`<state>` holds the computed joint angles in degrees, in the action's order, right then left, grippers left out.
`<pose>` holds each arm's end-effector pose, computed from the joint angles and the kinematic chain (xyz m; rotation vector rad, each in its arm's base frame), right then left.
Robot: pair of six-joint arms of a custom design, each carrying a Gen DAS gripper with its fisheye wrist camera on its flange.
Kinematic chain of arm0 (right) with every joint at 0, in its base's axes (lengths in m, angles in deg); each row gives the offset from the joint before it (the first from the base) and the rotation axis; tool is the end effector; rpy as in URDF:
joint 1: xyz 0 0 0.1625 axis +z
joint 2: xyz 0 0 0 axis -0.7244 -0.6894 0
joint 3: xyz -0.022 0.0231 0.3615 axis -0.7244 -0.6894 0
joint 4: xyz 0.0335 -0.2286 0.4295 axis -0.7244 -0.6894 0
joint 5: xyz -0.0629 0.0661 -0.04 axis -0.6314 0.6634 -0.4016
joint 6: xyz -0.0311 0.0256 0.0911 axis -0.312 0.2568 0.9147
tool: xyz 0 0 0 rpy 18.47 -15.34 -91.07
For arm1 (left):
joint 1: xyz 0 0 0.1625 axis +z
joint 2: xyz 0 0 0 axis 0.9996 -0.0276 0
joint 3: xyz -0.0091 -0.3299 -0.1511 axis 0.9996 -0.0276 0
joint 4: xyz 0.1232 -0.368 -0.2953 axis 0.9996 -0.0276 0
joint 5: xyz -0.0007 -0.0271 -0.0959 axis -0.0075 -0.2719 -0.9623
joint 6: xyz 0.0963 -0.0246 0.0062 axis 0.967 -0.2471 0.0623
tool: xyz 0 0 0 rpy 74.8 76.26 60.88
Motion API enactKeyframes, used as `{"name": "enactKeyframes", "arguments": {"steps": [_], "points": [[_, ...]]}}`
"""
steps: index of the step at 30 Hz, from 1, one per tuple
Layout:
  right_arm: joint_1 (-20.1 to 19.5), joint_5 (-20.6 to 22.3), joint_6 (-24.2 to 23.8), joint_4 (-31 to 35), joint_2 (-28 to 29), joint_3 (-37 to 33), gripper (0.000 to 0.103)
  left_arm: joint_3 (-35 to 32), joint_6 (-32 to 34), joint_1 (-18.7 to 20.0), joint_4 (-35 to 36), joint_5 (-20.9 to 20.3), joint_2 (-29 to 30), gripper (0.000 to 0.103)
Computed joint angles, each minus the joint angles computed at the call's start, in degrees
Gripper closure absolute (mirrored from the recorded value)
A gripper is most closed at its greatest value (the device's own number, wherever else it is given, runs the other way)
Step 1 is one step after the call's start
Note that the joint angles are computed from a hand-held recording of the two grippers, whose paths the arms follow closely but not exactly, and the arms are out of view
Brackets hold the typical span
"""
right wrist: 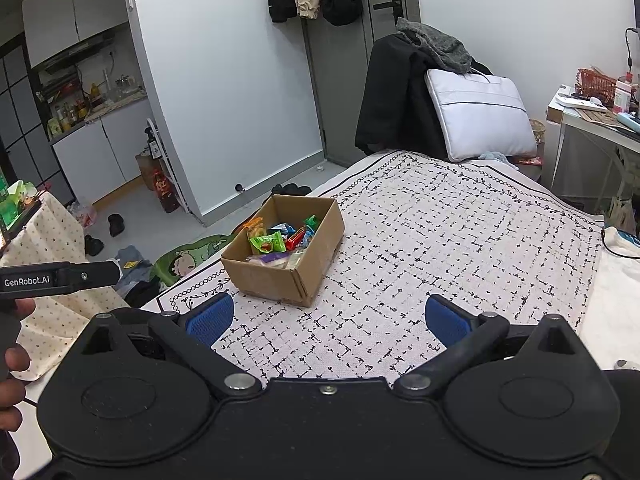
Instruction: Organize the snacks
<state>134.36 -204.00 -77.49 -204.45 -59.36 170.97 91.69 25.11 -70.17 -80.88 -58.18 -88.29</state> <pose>0.0778 -0.2955 0.4530 0.1754 -2.1084 1.2443 -0.5161 -0.3848 0.1069 0.7567 2.4622 -0.9073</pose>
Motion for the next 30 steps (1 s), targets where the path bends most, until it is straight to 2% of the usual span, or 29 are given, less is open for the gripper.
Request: {"name": "enactKeyframes", "arguments": {"steps": [30], "points": [[-0.3,0.8,-0.6,-0.1,-0.5,0.2,0.0,-0.2,0.3,-0.3,0.6,0.0,-0.1,0.0]]}}
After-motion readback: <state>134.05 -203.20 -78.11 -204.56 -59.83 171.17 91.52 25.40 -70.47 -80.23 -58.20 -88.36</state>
